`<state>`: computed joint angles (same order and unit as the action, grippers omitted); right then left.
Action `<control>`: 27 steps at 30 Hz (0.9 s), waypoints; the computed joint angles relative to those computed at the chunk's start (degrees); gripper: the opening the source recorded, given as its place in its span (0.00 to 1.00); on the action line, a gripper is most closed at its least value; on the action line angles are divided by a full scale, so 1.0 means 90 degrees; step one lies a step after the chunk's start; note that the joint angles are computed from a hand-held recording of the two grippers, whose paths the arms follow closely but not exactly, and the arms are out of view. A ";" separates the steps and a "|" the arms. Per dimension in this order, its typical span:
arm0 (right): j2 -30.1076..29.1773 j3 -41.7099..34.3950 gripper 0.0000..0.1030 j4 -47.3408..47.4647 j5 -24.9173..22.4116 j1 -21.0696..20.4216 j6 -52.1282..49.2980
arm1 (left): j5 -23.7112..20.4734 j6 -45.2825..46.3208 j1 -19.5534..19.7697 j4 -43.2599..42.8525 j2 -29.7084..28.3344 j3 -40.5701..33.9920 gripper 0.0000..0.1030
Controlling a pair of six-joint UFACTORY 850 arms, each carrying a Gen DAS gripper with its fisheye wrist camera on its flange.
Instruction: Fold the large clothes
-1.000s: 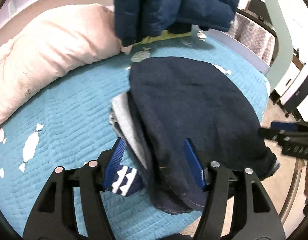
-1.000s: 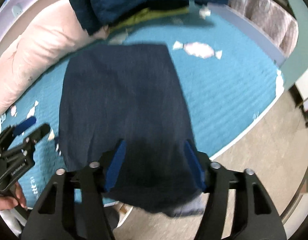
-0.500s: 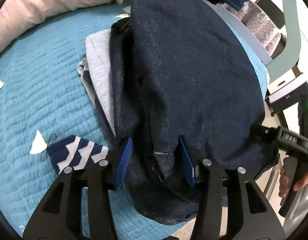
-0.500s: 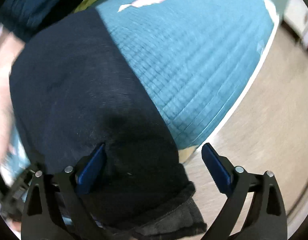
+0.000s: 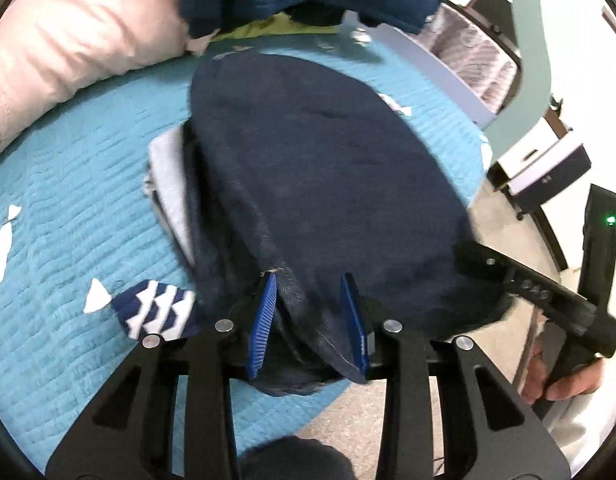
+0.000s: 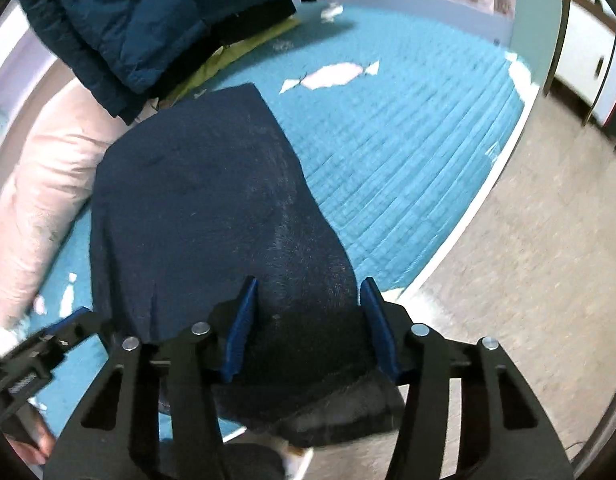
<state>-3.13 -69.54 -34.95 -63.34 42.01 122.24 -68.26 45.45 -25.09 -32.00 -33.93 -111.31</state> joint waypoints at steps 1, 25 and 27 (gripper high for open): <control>-0.0065 -0.0098 0.47 -0.0063 -0.0262 0.0026 -0.0130 | -0.0097 -0.0041 -0.0017 -0.0008 -0.0034 -0.0036 0.33; 0.0050 0.0477 0.01 0.0644 0.0964 0.0085 0.0184 | -0.0691 -0.0357 -0.0026 0.0312 -0.0579 0.0231 0.03; 0.0184 0.0997 0.00 0.0440 0.1507 0.0108 0.1075 | -0.0774 -0.0349 -0.0023 0.0289 -0.0627 0.0185 0.03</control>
<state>-1.47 -60.57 -30.99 -49.77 42.99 131.92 -75.22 42.31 -25.30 -29.40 -39.56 -109.65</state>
